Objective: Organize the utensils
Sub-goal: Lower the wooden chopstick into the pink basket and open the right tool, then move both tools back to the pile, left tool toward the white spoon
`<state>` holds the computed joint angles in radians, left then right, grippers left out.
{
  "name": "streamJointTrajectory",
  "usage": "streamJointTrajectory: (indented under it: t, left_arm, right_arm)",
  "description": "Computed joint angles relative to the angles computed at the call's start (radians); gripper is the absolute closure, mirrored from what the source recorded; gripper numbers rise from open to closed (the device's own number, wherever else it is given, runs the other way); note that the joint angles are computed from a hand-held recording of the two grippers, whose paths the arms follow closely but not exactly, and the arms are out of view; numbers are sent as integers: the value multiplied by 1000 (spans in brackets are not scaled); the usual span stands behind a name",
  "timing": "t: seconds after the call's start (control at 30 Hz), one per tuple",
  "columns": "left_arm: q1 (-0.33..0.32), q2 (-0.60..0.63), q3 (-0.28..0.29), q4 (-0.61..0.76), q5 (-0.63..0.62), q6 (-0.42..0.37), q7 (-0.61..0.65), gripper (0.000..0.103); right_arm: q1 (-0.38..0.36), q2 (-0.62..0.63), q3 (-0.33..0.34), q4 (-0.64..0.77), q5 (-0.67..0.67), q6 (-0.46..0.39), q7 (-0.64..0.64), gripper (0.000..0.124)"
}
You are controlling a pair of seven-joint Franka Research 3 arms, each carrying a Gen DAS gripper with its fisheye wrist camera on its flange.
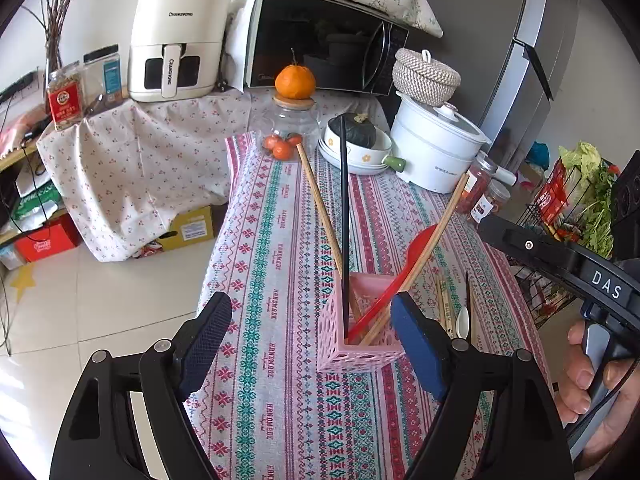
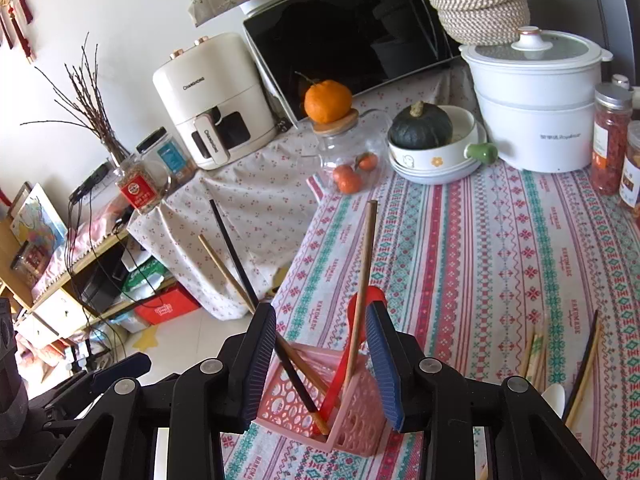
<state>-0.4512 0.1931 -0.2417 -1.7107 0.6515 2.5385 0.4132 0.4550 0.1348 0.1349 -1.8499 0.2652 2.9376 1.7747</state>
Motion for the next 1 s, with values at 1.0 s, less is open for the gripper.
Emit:
streamJointTrajectory:
  t: [1.0]
  left_arm:
    - [-167,234,-15,351,-55,-129,198,12]
  right_arm:
    - [-215,-317,-11,-345,-312,-132,292,28]
